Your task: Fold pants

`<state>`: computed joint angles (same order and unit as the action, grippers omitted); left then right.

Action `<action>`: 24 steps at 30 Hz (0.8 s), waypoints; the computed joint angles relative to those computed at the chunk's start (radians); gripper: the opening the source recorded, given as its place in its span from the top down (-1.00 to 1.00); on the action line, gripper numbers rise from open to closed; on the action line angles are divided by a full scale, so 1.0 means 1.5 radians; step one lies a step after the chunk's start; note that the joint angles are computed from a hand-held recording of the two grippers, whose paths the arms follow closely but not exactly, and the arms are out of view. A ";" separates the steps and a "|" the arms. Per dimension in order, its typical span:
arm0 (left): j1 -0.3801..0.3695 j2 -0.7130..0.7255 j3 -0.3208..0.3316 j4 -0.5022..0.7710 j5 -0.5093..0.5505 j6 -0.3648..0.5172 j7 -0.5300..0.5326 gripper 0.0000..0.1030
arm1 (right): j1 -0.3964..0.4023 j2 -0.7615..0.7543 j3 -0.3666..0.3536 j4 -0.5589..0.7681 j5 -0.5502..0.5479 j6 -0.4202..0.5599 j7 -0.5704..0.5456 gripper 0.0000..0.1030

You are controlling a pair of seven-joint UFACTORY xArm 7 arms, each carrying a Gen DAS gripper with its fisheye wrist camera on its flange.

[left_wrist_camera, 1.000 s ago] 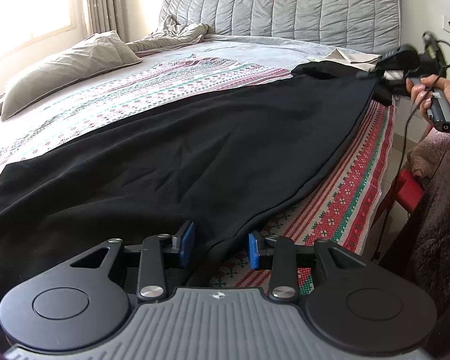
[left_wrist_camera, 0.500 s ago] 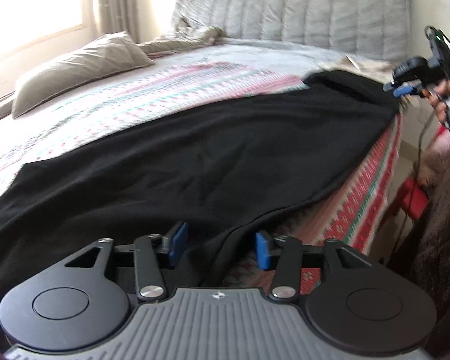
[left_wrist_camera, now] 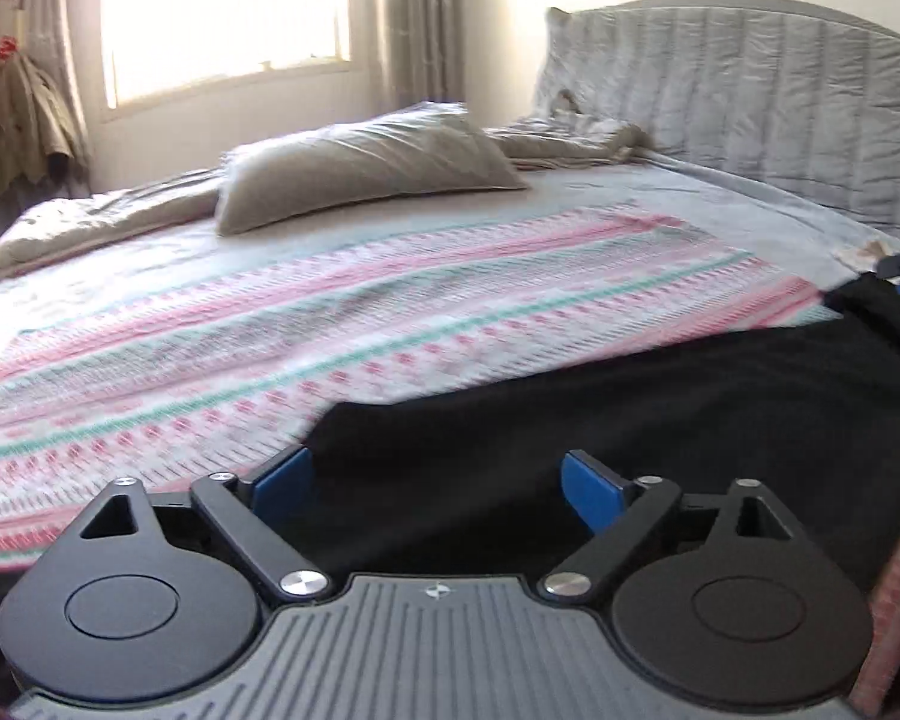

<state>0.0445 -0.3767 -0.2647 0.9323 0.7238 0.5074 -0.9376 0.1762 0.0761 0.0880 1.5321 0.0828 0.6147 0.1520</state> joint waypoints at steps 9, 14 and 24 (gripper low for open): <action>0.002 0.133 0.089 0.056 -0.036 -0.017 0.079 -0.50 | -0.013 0.123 0.047 0.062 0.107 -0.044 -0.219 -0.52; -0.018 0.168 0.145 0.067 -0.174 -0.049 0.189 -0.14 | -0.030 0.198 0.072 0.133 0.153 0.001 -0.411 -0.48; -0.037 0.183 0.184 0.048 -0.483 -0.146 0.390 0.77 | -0.019 0.323 0.075 0.284 0.144 0.107 -0.539 0.67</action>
<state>-0.0112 -0.1018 0.0116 1.0049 -0.0001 0.2885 -0.3528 0.1480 0.5605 0.2011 1.9587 0.2990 0.7751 -0.6563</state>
